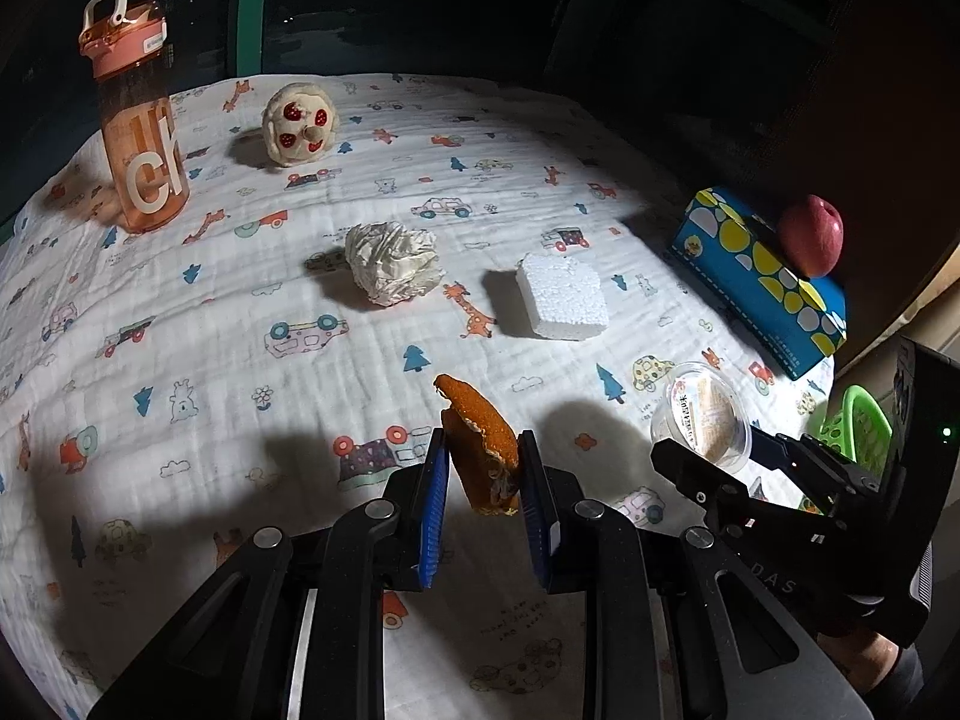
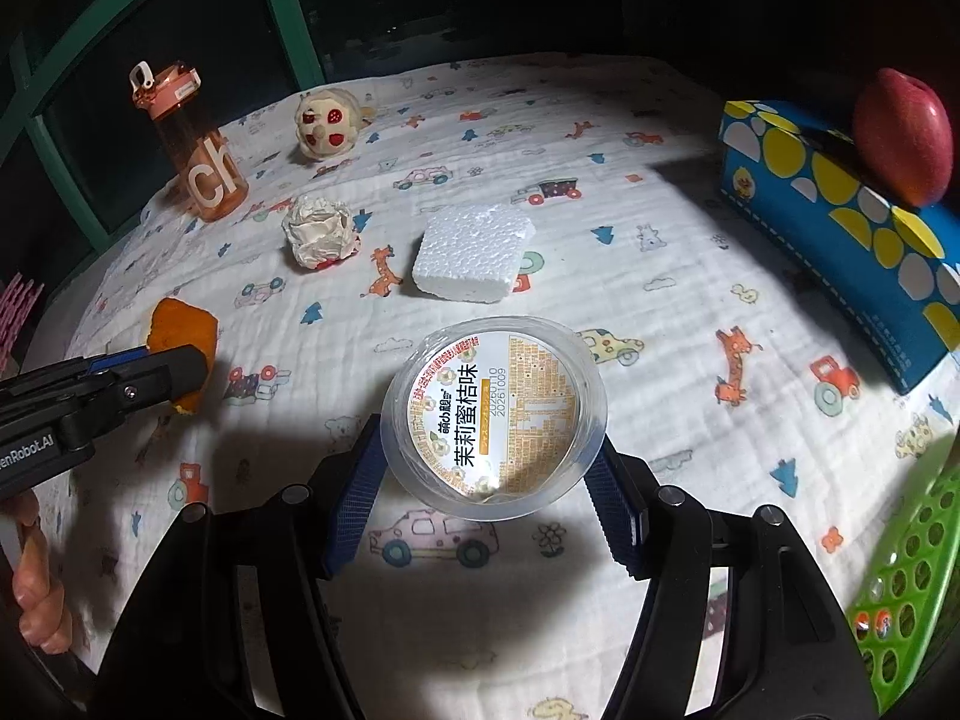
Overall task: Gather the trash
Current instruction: 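Grasp the sealed jelly cup with the right tool while the left tool holds the orange piece, then carry the jelly cup into the basket and open the right tool while the left tool carries the orange piece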
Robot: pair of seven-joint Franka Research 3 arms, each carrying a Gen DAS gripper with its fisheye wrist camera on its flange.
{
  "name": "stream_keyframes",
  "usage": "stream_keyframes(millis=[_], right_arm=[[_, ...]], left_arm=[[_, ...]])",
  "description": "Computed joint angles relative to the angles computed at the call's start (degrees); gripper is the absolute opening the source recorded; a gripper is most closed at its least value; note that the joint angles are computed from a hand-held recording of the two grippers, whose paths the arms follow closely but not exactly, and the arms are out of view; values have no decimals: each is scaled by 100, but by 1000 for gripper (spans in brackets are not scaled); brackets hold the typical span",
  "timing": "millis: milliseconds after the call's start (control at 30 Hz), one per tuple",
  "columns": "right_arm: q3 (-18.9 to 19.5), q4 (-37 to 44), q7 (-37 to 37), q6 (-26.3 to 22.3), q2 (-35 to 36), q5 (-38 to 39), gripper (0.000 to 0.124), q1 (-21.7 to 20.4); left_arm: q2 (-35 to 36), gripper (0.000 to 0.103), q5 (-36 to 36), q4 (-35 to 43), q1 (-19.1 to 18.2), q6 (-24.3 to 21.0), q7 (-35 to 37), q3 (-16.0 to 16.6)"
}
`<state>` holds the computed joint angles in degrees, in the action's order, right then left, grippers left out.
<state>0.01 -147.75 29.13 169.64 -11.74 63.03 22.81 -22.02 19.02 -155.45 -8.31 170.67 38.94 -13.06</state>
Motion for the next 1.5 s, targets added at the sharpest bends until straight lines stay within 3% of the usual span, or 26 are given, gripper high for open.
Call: stream_keyframes(millis=[333,667,1033,1500], right_arm=[[-342,-785,239,49,-1041,-239,64,-99],[-803,-1482,911,59,-2025,-1156,64,-470],[-1220,-1919,1553,-19,-2685,-2254,64,-1311],[-1598,-2021,1808,-130,-2710,-2938,64,-2324]], left_arm=[[169,23,75,309,-243,-9,-42,-204],[496,23,284,821,-475,-25,-120,-415],[1173,23,426,1642,-907,-106,46,-527],[1906,23,542,2619,-1438,-374,404,-605]])
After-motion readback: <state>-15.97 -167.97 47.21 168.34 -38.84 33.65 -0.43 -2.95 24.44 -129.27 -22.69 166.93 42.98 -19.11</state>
